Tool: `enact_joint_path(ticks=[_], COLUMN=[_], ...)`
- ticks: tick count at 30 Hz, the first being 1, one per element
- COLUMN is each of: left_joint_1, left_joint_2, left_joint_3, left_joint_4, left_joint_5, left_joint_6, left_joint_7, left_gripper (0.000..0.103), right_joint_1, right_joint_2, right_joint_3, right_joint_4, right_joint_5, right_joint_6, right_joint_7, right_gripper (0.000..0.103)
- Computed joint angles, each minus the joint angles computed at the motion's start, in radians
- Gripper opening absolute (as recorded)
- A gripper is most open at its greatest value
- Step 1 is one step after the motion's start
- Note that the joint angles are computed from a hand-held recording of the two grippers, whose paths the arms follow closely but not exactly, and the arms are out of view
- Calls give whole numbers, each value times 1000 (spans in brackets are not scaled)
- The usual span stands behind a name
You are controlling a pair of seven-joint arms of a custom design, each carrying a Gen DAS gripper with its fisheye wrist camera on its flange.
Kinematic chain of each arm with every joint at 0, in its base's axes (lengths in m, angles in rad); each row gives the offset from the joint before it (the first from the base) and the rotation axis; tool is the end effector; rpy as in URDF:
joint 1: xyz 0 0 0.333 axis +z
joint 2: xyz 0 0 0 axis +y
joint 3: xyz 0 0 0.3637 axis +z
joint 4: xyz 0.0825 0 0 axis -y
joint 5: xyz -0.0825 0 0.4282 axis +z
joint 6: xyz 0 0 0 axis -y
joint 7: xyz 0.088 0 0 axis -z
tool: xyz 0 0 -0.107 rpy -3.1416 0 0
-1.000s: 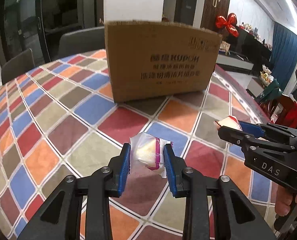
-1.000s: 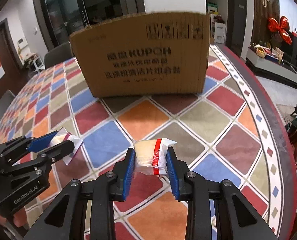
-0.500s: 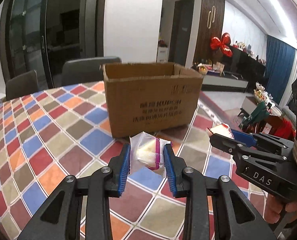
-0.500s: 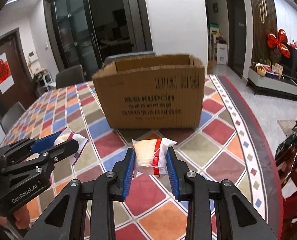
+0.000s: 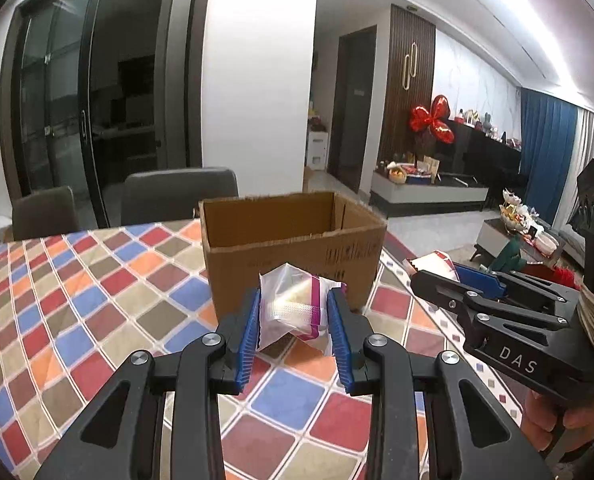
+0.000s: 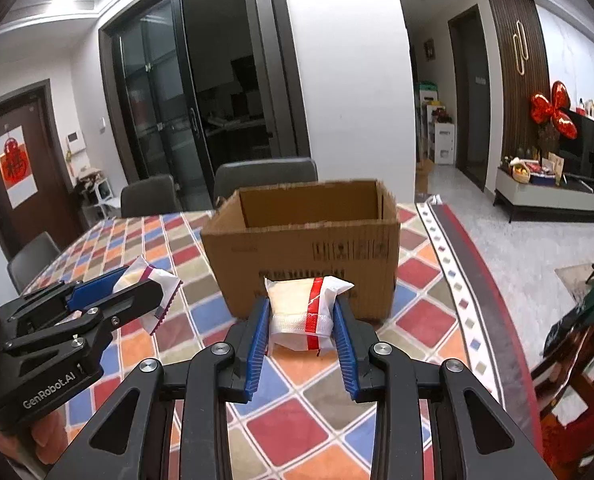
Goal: Organize snacks
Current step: 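Carry both bags over the box and open both grippers to drop them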
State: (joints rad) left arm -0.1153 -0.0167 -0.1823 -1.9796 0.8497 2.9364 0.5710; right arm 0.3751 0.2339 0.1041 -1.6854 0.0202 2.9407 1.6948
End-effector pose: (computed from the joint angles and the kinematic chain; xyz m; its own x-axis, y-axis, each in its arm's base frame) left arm 0.5911 -0.2327 0.6027 -0.0842 -0.9947 0.0589 -0.5016 -0.0087 -0.8651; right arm 0.6543 0.3284 0.6189 0.3890 -0.9092 -0.1482 -0.5338 -0.0913 -0.8407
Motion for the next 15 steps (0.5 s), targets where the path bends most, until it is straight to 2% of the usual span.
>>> enact_joint_path(ticks=[6, 15], left_joint_1=[-2, -23], left_joint_2=[19, 77], left_joint_3=[8, 40], left_joint_4=[56, 163], left_joint_5=[49, 39], left_joint_6=[-2, -16], left_joint_7=[-27, 22], left_gripper=[33, 33], right_joint_1=[1, 5], right_joint_2=[18, 70], right_joint_3=[-6, -15], right_joint_4=[53, 161], right_joint_5=[-10, -32], right_joint_6=[15, 13], right_joint_7=[-9, -22], right_gripper=[33, 33])
